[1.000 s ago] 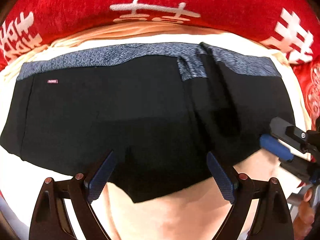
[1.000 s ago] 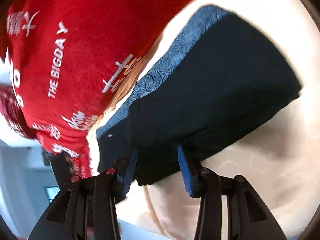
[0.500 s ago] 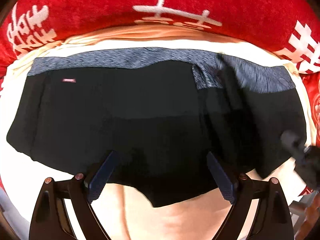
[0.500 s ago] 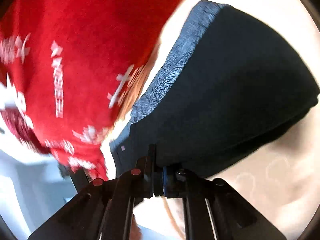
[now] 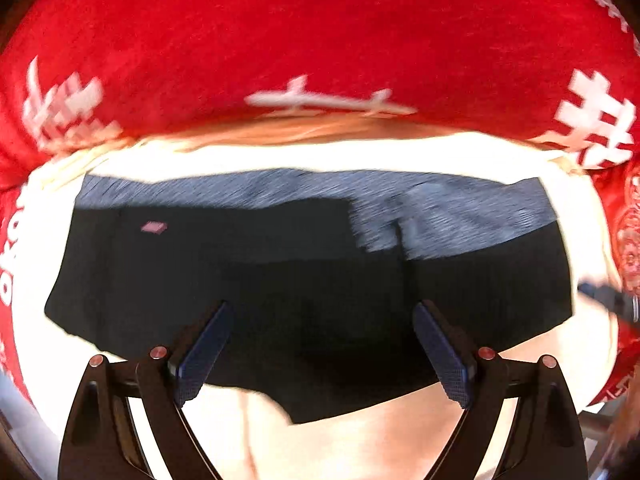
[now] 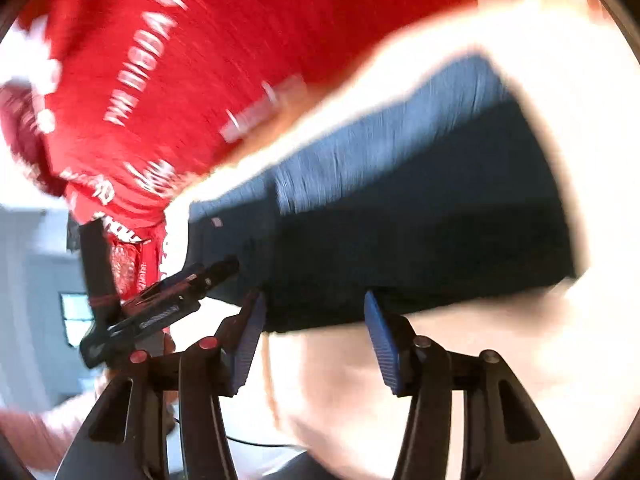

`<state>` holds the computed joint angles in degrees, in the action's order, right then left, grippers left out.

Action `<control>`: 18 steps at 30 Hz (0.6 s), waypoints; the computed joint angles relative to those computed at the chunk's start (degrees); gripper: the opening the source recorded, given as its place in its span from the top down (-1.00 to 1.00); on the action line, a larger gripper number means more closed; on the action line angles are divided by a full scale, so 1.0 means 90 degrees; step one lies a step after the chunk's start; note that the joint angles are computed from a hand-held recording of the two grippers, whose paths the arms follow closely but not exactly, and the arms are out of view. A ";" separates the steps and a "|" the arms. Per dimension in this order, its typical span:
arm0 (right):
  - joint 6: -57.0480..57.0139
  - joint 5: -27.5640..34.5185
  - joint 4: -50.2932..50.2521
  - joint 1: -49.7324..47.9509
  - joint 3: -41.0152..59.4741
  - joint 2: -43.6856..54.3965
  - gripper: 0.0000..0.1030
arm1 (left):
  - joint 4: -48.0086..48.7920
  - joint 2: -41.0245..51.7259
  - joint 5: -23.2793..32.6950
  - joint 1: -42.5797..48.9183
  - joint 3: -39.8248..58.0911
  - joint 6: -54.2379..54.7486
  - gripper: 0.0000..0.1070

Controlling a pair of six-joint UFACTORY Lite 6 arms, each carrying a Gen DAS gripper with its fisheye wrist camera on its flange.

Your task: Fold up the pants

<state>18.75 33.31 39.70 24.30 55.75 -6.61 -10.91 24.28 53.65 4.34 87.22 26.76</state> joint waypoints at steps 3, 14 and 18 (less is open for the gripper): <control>-0.0358 0.0382 -0.0582 -0.1342 -0.0029 -0.0324 -0.09 | -0.0157 -0.0037 0.0074 -0.0479 0.0005 -0.0191 -0.73; -0.4167 0.1113 0.2833 -0.3356 0.0157 0.2550 0.26 | 0.0276 0.0040 -0.0538 -0.1641 -0.0863 -0.1391 -0.73; -0.3899 0.1050 0.2608 -0.3337 -0.0177 0.1999 0.36 | 0.0435 0.0292 -0.0670 -0.1376 -0.0889 -0.1564 -0.93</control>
<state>-16.34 42.76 63.17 -5.73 54.16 11.39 -7.00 26.91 47.61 -8.04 79.21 12.68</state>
